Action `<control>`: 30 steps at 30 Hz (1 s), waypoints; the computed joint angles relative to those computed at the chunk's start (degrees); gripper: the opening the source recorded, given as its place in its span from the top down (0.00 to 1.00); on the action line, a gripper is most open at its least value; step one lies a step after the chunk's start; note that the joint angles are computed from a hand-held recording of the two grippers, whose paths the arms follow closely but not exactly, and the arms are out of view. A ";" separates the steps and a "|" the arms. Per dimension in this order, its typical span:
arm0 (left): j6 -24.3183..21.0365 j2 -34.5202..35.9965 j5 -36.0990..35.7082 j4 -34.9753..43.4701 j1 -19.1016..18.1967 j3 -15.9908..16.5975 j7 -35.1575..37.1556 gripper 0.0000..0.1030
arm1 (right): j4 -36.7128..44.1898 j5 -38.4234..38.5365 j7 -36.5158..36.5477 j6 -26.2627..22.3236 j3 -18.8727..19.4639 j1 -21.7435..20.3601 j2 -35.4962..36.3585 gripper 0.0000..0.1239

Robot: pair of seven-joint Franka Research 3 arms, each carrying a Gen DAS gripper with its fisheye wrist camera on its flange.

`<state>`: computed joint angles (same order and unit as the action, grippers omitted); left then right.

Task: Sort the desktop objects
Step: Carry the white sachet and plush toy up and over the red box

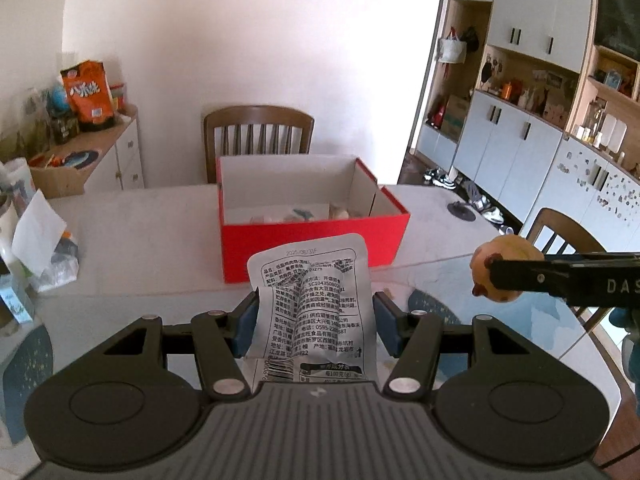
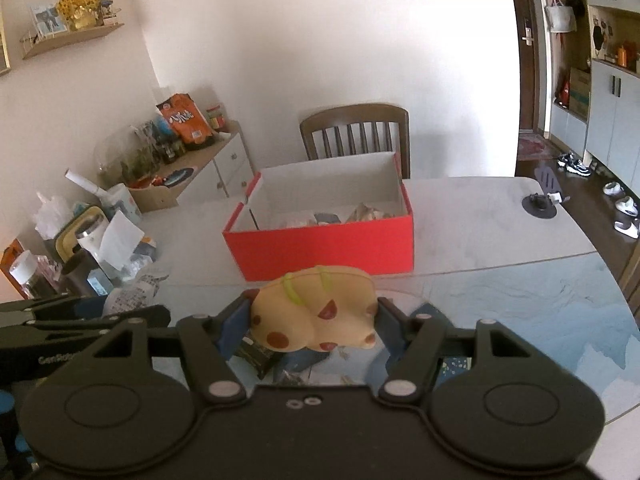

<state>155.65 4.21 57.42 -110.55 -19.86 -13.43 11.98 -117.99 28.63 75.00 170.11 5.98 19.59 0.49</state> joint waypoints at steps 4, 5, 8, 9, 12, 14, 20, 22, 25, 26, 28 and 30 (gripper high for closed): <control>-0.71 1.55 0.84 3.24 -0.33 0.20 0.89 0.43 | 1.22 2.34 -3.31 0.04 0.00 -0.04 0.01 0.46; -0.72 2.04 0.95 4.09 -0.43 0.35 1.12 0.43 | 1.77 2.83 -4.04 0.11 0.01 -0.06 0.19 0.46; -1.25 3.81 0.92 7.07 -0.85 0.92 2.31 0.43 | 4.10 4.87 -7.03 -0.39 -0.03 -0.40 1.26 0.46; -1.27 4.58 0.37 8.27 -0.87 1.12 3.34 0.43 | 5.13 4.95 -7.39 -0.91 -0.10 -0.61 1.79 0.46; -1.58 6.86 -1.38 11.61 -1.18 1.87 5.81 0.43 | 8.88 8.05 -10.25 -3.63 0.06 -1.67 3.68 0.46; -1.64 8.75 -3.51 14.29 -1.21 2.42 7.81 0.43 | 11.21 6.98 -10.20 -4.16 -0.08 -2.11 5.17 0.46; -3.76 14.64 -9.30 22.84 -2.00 4.28 15.57 0.43 | 19.98 3.76 -10.22 -6.53 0.10 -3.26 11.03 0.46; -5.21 17.11 -11.79 26.46 -2.06 4.63 19.14 0.43 | 23.36 2.38 -9.91 -7.44 0.22 -3.56 13.39 0.46; -7.83 20.69 -14.83 32.01 -2.52 5.56 23.66 0.43 | 27.82 0.01 -9.29 -8.07 0.32 -3.68 16.60 0.46; -8.67 21.94 -15.78 33.95 -2.65 5.86 25.13 0.43 | 29.56 -0.42 -9.39 -8.32 0.50 -3.86 17.80 0.46; -10.92 24.95 -17.87 38.84 -2.94 6.40 28.15 0.43 | 33.46 -2.07 -8.63 -8.94 0.28 -3.71 20.51 0.46; -12.10 27.82 -20.07 43.23 -2.95 6.84 31.11 0.43 | 36.86 -2.98 -8.55 -9.50 0.60 -3.91 22.89 0.46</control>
